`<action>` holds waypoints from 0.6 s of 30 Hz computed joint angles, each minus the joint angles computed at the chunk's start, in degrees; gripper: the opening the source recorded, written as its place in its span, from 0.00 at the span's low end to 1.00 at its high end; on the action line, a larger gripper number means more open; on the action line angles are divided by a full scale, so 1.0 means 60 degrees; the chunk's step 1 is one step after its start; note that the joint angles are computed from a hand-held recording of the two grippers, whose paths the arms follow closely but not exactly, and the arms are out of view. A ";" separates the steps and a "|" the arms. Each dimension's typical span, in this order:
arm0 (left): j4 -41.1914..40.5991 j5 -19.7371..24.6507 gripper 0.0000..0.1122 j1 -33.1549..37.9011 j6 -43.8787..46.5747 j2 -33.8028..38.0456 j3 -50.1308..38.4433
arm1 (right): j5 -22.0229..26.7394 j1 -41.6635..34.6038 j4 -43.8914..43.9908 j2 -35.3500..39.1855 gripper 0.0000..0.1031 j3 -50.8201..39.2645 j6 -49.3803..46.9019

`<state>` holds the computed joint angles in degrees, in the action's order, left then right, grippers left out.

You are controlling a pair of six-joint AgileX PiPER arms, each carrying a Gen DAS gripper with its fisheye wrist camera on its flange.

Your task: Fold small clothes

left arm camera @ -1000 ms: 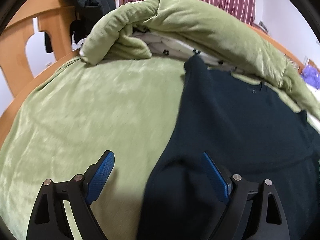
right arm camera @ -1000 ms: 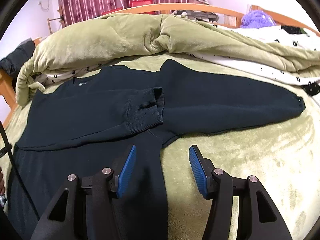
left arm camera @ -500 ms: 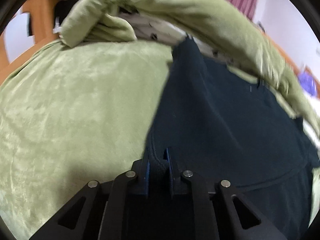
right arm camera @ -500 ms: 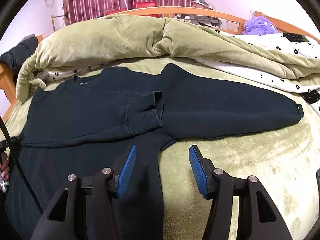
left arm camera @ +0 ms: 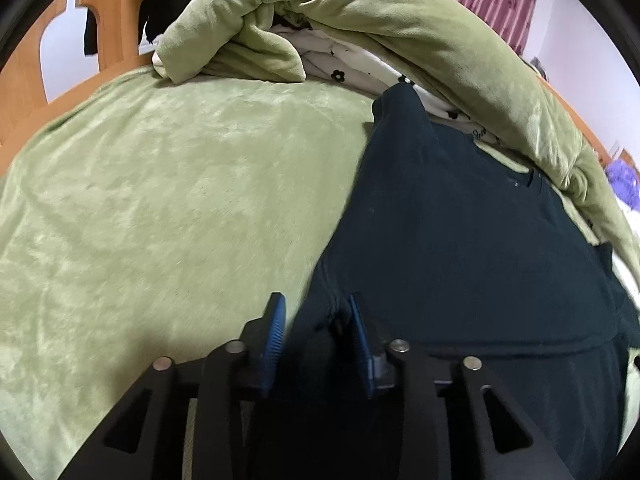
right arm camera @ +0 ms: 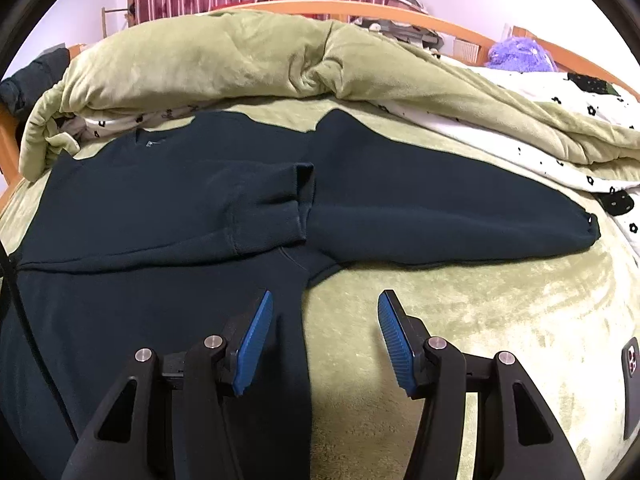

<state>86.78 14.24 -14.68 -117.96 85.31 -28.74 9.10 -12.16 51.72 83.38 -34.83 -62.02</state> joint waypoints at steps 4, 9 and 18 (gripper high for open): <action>-0.1021 0.0584 0.47 -0.0490 0.0723 -0.0289 0.0226 | 0.0311 -0.0357 0.0052 -0.0254 0.53 -0.0079 -0.0132; -0.2043 0.1040 0.54 -0.1117 0.1404 -0.0596 0.0548 | 0.1195 -0.1058 0.1099 -0.0921 0.53 -0.0120 -0.1234; -0.2989 0.2473 0.60 -0.2998 0.1295 -0.1381 0.1032 | 0.2907 -0.3331 0.0757 -0.0952 0.45 -0.0780 -0.1298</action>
